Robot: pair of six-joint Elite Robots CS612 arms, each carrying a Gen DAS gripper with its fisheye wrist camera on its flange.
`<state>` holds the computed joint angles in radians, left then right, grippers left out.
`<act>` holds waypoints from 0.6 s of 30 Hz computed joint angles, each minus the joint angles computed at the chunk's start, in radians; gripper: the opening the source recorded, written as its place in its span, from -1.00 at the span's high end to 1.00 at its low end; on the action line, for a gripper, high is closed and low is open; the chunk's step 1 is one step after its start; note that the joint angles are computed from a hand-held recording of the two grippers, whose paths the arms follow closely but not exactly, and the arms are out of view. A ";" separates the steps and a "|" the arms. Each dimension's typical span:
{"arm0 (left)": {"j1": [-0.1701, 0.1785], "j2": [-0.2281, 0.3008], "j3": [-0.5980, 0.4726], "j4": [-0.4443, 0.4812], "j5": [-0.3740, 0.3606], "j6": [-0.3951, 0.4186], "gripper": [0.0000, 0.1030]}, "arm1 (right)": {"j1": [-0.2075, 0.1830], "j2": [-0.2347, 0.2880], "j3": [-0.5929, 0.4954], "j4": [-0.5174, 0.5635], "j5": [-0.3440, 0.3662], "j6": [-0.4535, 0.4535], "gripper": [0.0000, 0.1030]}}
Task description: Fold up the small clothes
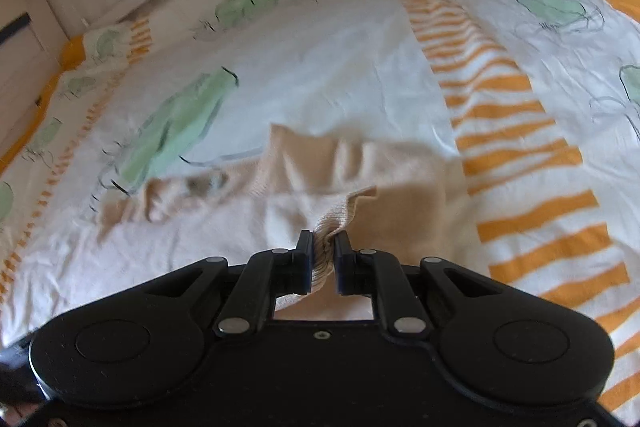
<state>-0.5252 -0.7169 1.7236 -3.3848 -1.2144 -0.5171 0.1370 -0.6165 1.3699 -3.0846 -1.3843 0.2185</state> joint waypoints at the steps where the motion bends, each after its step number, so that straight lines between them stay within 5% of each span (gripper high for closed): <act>1: 0.000 0.000 0.000 0.001 0.000 0.001 0.10 | 0.001 0.002 0.001 0.000 -0.005 0.000 0.64; 7: 0.004 -0.004 0.000 0.012 -0.014 0.027 0.10 | 0.004 -0.002 0.014 0.030 -0.030 -0.035 0.46; 18: 0.007 -0.012 0.002 0.032 -0.030 0.052 0.10 | 0.006 -0.029 0.069 -0.028 -0.102 -0.056 0.43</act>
